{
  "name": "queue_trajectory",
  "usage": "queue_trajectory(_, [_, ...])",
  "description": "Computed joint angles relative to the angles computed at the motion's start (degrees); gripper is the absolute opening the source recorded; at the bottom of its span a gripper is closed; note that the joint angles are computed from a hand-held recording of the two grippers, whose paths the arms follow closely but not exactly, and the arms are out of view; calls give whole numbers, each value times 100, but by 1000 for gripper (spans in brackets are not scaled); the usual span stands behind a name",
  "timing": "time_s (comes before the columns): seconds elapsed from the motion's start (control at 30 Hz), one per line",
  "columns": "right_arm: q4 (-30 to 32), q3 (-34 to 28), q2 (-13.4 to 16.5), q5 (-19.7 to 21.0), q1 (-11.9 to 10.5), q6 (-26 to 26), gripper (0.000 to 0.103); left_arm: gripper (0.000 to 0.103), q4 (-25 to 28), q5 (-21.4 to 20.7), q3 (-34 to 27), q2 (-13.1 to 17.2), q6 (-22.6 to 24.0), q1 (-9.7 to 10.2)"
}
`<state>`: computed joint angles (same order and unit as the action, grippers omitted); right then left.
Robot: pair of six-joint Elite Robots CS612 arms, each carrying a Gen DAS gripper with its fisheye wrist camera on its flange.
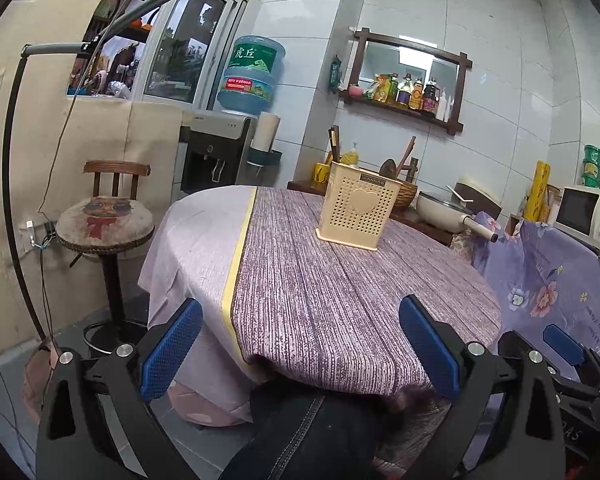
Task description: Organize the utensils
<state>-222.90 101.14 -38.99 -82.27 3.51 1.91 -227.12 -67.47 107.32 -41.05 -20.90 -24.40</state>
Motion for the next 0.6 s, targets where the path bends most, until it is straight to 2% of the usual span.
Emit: queue_trajectory(0.6, [-27,14,0,-25,-14,12,97,97,-14,-28,59,6,22,24])
